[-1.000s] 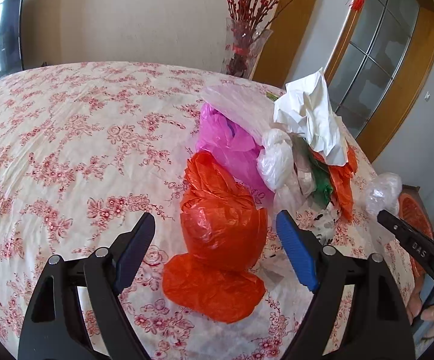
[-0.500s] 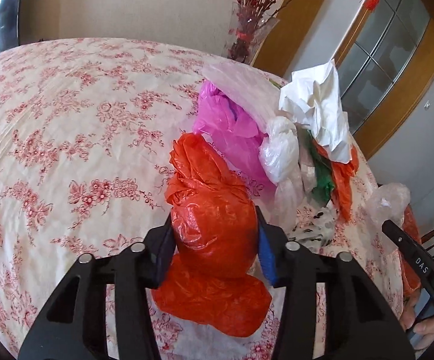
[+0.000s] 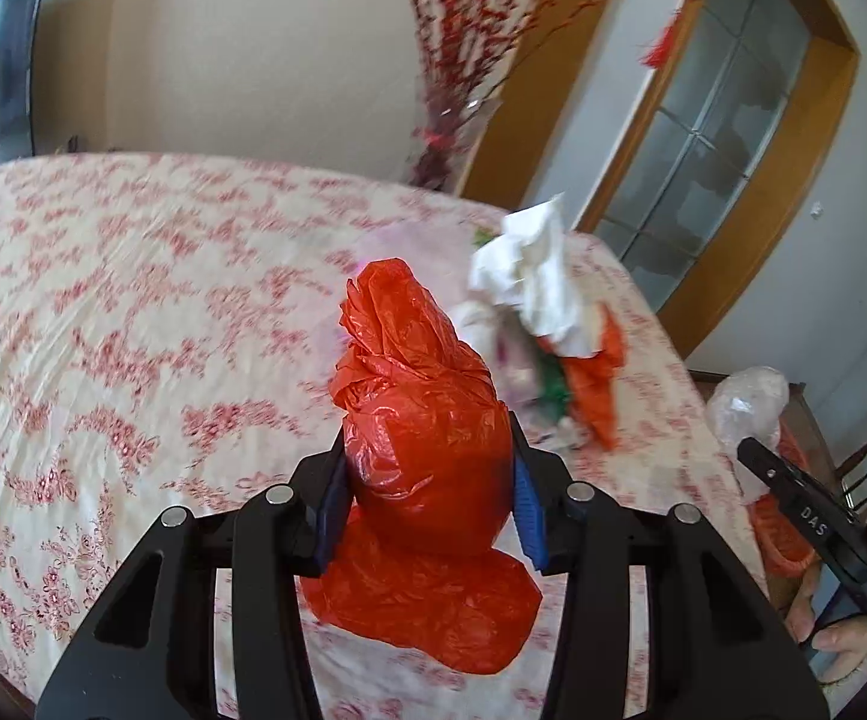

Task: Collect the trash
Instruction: 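Carry both bags over the wastebasket and open both tools to drop them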

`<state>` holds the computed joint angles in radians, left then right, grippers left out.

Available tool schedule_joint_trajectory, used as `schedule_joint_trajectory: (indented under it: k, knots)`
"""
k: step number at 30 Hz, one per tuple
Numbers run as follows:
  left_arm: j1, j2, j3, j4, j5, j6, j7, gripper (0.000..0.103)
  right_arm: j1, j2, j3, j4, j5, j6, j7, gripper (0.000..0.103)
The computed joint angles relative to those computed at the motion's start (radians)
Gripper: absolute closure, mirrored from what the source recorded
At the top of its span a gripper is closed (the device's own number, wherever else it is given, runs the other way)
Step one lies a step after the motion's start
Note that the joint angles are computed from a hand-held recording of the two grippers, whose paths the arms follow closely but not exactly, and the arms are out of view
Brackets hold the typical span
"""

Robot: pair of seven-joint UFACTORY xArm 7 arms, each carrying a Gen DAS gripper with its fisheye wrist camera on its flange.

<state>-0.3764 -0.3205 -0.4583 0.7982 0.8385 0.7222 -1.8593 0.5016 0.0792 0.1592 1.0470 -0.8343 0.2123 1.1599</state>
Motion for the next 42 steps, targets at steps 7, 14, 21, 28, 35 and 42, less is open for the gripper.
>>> schedule_joint_trajectory:
  k: [7, 14, 21, 28, 35, 42]
  knots:
    - [-0.037, 0.115, -0.021, 0.150, 0.085, 0.039, 0.015, 0.058, -0.057, -0.108, 0.020, -0.080, -0.023, -0.029, 0.027, 0.079]
    - [-0.124, 0.282, 0.026, 0.318, 0.184, 0.035, 0.025, 0.058, -0.170, -0.217, 0.064, -0.171, 0.001, -0.061, 0.018, 0.079]
    - [-0.228, 0.485, 0.093, 0.538, 0.240, 0.010, 0.100, 0.058, -0.270, -0.320, 0.065, -0.269, 0.096, -0.096, -0.056, 0.079]
    - [-0.324, 0.708, 0.160, 0.808, 0.220, -0.043, 0.236, 0.058, -0.373, -0.411, 0.067, -0.359, 0.182, -0.136, -0.141, 0.079]
    - [-0.400, 0.943, 0.206, 1.108, 0.122, -0.070, 0.431, 0.058, -0.479, -0.436, 0.073, -0.402, 0.252, -0.168, -0.221, 0.079]
    - [-0.458, 1.151, 0.231, 1.401, -0.024, -0.043, 0.637, 0.058, -0.529, -0.408, 0.031, -0.428, 0.360, -0.214, -0.313, 0.079]
